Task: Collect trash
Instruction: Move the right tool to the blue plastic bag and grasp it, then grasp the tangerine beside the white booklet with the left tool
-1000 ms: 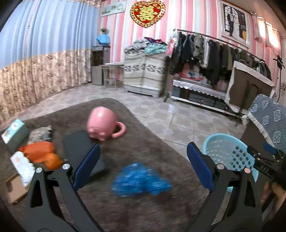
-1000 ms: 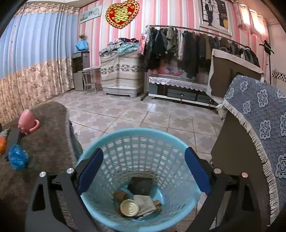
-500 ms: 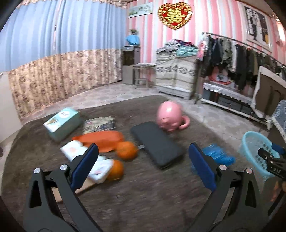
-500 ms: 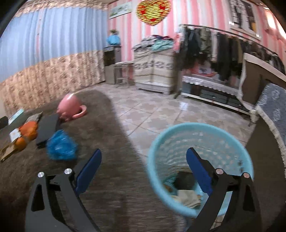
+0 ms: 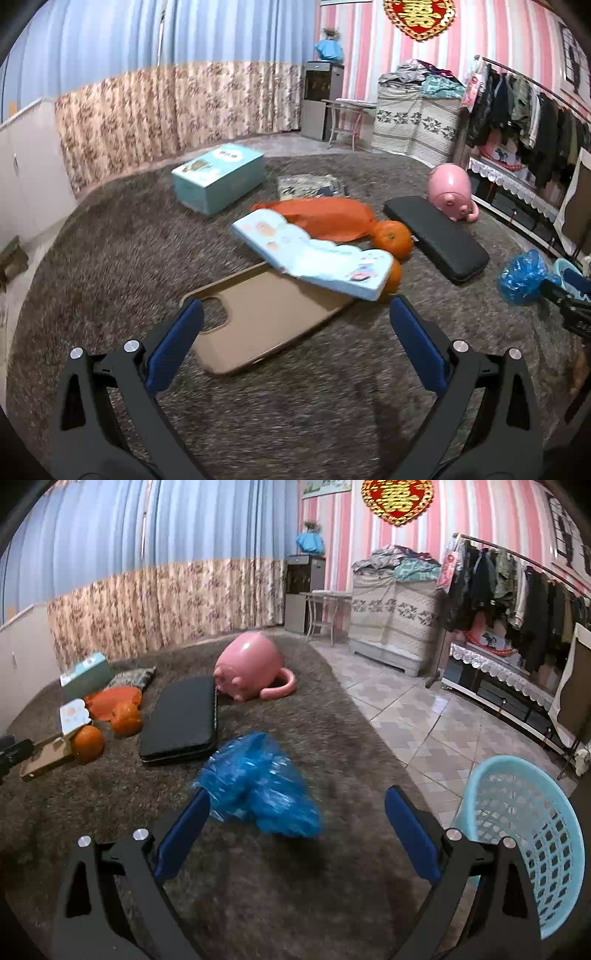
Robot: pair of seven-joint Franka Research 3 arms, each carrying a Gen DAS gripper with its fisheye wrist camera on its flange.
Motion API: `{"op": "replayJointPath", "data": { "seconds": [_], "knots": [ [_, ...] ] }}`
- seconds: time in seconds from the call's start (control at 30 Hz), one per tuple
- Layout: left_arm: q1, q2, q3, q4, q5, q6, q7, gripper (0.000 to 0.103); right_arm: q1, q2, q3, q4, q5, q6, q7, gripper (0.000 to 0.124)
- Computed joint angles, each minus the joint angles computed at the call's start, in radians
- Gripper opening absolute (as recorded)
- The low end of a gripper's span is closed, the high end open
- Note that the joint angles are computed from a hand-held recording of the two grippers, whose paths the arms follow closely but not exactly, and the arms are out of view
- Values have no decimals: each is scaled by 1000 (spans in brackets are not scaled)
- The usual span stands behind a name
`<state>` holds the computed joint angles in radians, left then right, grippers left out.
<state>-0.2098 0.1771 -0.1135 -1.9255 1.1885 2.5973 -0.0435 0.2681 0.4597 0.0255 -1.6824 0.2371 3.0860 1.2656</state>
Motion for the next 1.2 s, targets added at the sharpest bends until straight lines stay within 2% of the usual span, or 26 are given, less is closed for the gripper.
{"op": "replayJointPath", "data": {
  "seconds": [0.13, 0.2, 0.27, 0.3, 0.37, 0.47, 0.57, 0.7, 0.97, 1.1, 1.17, 1.2],
  "knots": [
    [10, 3, 3, -3, -23, 15, 6, 97, 40, 55, -40, 85, -33, -75, 40, 92],
    [10, 13, 2, 9, -36, 12, 28, 97, 40, 70, -40, 105, -41, -89, 51, 86],
    [4, 31, 2, 32, -45, 6, 58, 97, 8, 81, -1, 126, -29, -123, 24, 64],
    [0, 42, 2, 46, -49, 3, 75, 97, -13, 85, 26, 133, -16, -138, 1, 61],
    [-13, 62, 3, 73, -55, -6, 100, 97, -37, 85, 60, 132, 7, -139, -43, 46],
    [-18, 98, 2, 116, -105, 5, 186, 97, -36, 80, 74, 120, 19, -121, -90, 34],
    [-33, 132, 11, 157, -141, -3, 256, 97, -19, 73, 59, 105, 16, -105, -105, 33],
    [-46, 157, 23, 185, -194, -12, 321, 97, -34, 68, 74, 102, 46, -107, -122, 33],
    [-57, 169, 52, 207, -222, -29, 357, 87, -36, 70, 75, 106, 73, -111, -136, 33],
    [-56, 168, 60, 208, -211, -30, 353, 81, -40, 69, 79, 106, 83, -111, -143, 33],
    [-51, 164, 62, 204, -207, -11, 343, 74, -39, 69, 78, 106, 85, -110, -144, 33],
    [-47, 165, 62, 204, -209, -3, 345, 67, -39, 69, 77, 107, 86, -109, -144, 33]
  ]
}}
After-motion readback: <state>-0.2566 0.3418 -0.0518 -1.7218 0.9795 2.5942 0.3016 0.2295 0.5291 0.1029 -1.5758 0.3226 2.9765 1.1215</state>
